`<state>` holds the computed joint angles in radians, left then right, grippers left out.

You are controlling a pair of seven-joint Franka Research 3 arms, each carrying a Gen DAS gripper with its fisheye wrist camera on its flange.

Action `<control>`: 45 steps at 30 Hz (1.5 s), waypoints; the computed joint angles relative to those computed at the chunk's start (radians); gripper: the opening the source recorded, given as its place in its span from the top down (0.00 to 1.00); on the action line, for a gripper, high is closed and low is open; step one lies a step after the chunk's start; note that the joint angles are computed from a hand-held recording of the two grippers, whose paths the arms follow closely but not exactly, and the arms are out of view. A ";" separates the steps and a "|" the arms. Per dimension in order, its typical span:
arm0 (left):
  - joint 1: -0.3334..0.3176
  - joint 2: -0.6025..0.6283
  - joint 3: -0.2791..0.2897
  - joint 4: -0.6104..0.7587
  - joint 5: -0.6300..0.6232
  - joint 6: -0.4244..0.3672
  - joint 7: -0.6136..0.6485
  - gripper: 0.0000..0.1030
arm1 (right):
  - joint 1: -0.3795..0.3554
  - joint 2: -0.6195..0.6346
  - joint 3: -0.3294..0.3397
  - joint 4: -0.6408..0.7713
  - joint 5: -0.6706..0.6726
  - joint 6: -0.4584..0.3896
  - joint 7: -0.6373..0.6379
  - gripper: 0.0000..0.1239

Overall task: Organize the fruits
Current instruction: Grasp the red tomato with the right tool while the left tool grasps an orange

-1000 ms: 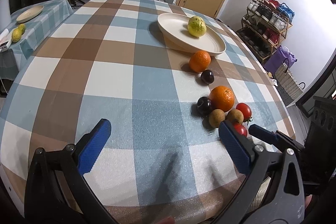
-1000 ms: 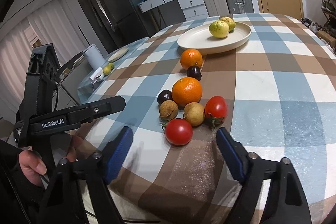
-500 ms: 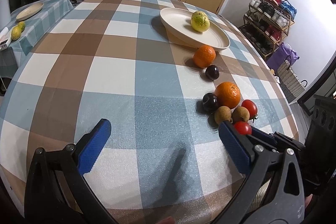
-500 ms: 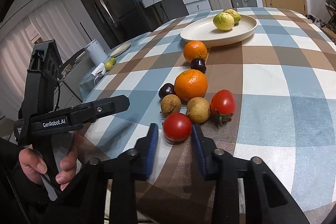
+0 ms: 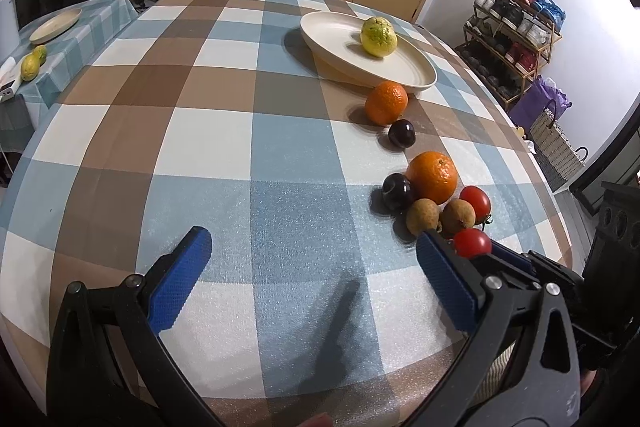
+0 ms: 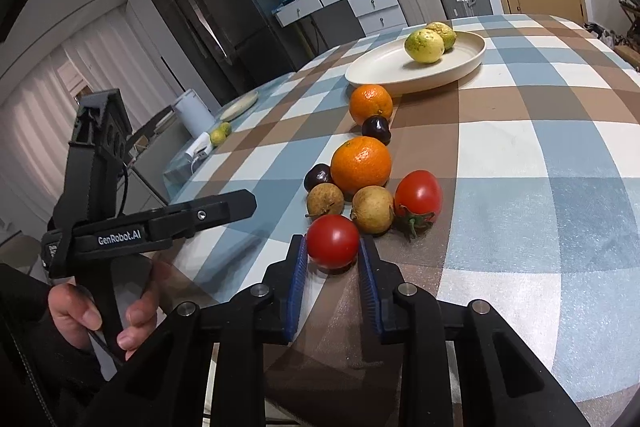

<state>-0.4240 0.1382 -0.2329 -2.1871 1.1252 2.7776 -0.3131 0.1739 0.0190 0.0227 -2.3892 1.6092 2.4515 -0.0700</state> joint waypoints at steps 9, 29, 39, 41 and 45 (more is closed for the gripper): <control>-0.005 0.032 -0.001 0.036 -0.044 0.006 0.068 0.01 | -0.012 -0.034 -0.014 -0.031 0.041 -0.039 -0.086 0.78; 0.009 0.157 0.058 0.192 -0.265 0.108 0.318 0.01 | -0.095 0.008 -0.055 0.014 0.086 -0.133 -0.095 0.78; 0.065 0.304 0.023 0.383 -0.545 0.120 0.652 0.01 | -0.125 0.046 -0.054 0.071 0.068 -0.142 -0.055 0.78; 0.068 0.341 0.012 0.432 -0.598 0.089 0.732 0.01 | -0.128 0.052 -0.052 0.080 0.075 -0.138 -0.054 0.78; 0.051 0.386 0.027 0.484 -0.670 0.088 0.807 0.04 | -0.134 0.074 -0.049 0.108 0.076 -0.128 -0.030 0.78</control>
<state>-0.3733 0.5240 -0.2057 -1.7033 0.4550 2.8660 0.4939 0.0401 0.0929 -0.0266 -2.2810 1.6848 2.3233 -0.0999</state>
